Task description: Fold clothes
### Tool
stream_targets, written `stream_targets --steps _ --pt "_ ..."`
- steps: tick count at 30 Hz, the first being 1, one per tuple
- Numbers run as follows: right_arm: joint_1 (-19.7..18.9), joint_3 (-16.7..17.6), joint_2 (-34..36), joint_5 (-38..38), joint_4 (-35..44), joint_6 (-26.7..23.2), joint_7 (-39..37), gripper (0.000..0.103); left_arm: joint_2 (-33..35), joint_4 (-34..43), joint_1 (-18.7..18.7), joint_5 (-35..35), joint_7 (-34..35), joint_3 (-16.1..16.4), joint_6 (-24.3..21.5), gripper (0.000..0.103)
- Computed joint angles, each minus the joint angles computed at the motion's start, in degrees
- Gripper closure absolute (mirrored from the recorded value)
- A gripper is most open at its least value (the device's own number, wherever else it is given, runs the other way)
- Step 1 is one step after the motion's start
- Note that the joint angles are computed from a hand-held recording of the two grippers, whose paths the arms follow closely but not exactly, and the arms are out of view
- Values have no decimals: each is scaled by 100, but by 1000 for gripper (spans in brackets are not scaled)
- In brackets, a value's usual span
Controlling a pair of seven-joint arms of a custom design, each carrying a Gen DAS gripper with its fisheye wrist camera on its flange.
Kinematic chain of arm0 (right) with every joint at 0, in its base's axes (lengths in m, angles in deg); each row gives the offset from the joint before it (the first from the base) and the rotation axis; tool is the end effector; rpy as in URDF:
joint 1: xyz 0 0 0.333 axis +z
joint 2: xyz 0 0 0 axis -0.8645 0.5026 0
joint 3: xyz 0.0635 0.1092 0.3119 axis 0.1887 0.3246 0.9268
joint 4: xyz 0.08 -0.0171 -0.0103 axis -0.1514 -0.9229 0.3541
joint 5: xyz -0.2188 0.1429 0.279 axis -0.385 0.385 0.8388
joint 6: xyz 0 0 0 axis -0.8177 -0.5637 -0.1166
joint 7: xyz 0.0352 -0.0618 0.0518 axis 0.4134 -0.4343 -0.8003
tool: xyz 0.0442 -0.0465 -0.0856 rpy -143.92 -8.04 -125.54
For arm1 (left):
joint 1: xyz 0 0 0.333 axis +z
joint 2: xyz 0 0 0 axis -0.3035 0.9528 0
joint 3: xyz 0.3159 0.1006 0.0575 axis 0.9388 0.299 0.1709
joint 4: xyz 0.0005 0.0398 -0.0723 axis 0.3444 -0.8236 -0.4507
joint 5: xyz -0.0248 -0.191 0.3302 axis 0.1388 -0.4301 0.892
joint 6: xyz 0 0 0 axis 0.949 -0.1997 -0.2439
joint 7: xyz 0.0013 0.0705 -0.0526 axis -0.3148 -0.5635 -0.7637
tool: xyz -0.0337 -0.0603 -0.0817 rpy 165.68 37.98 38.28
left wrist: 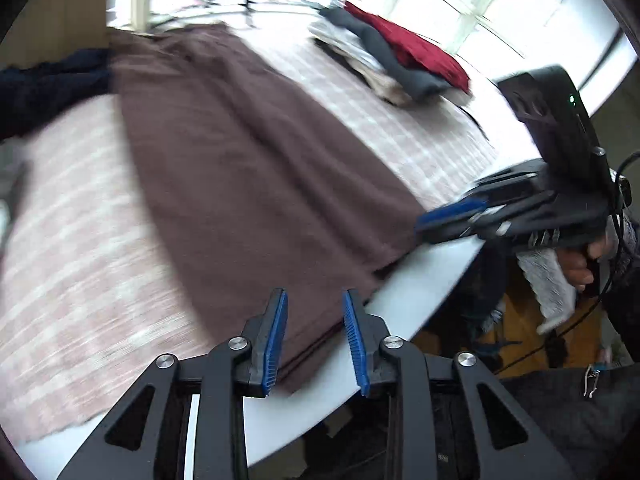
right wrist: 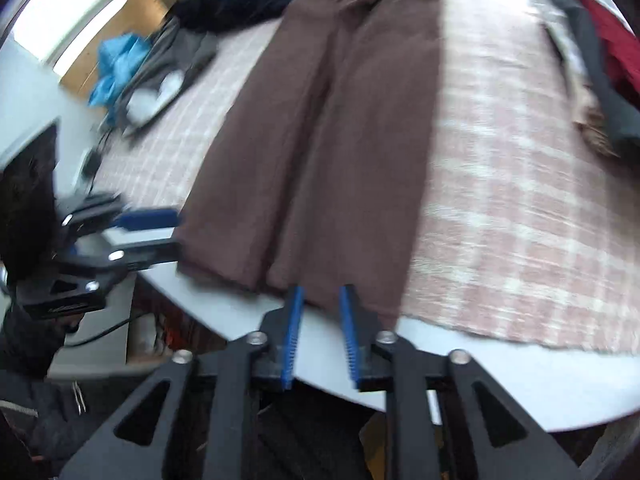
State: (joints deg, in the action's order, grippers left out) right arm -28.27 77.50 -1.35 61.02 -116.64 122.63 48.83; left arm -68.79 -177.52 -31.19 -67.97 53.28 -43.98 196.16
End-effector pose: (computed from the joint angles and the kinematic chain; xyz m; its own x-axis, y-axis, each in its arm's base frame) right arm 0.5547 0.4283 0.5506 0.2095 -0.9236 -0.3211 -0.9529 -0.1192 -0.2789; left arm 0.5709 -0.3180 0.5621 -0.4541 -0.8468 0.2771 -0.8411 0.3048 -0.4468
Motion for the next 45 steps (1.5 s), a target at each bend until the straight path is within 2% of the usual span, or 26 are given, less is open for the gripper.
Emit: stream_targets --steps 1,3,5,9,11,16,20,24,25,26,29,32,33,34,35,38,41,42,44,45 --pt "75 -112 -136 -190 -184 189 298 69 -102 -102 9 69 -141 50 6 75" --pt "37 -118 -234 -167 -454 560 510 69 -176 -164 75 -59 -185 78 -38 75" --pt "31 -158 -163 -233 -410 488 806 69 -42 13 61 -95 -132 54 -89 75" --pt "-90 -100 21 -19 -293 422 920 69 554 752 -115 51 -42 -105 -176 75" --pt "-105 -103 56 -13 -279 425 930 63 980 1289 -292 294 -98 -151 -289 73" --pt "-150 -84 192 22 -103 376 745 61 1967 2672 -748 1142 -436 -22 -890 73" --pt "-189 -77 241 87 -28 323 554 61 2499 3472 -844 1316 -709 22 -1522 72" --pt "-243 -64 240 202 -73 359 387 60 2386 3221 -761 1285 -571 -52 -1373 75" --pt "-257 -60 260 239 -48 361 357 60 2388 3218 -742 1255 -546 -71 -1378 94" --pt "-272 -56 284 277 -14 358 327 59 2403 3229 -692 1154 -547 -110 -1405 100" --pt "-283 -79 338 278 99 285 254 55 2210 2884 -557 934 -534 -169 -1088 100" --pt "-229 -102 411 123 269 147 143 57 1821 2339 -506 920 -528 -165 -710 100" --pt "-218 -85 454 108 359 83 65 61 1704 2163 -472 862 -536 -190 -584 100" --pt "-203 -72 499 95 451 17 -14 79 1635 2040 -452 804 -552 -214 -506 100" --pt "-187 -60 545 82 546 -51 -94 85 1622 1990 -465 811 -580 -211 -517 100" --pt "-163 -110 662 40 837 -362 -98 87 1667 1945 -507 836 -849 -159 -564 100" --pt "-141 -148 721 -34 1042 -627 -150 85 1688 2086 -376 644 -819 -231 -782 98" --pt "-104 -192 741 -128 1134 -719 -108 81 1632 2111 -357 633 -842 -220 -871 93" --pt "-33 -237 628 -228 908 -537 28 66 1389 1966 -303 627 -949 -160 -942 92" --pt "-52 -211 586 -189 801 -428 9 64 1136 1655 -256 646 -1023 -101 -801 86"
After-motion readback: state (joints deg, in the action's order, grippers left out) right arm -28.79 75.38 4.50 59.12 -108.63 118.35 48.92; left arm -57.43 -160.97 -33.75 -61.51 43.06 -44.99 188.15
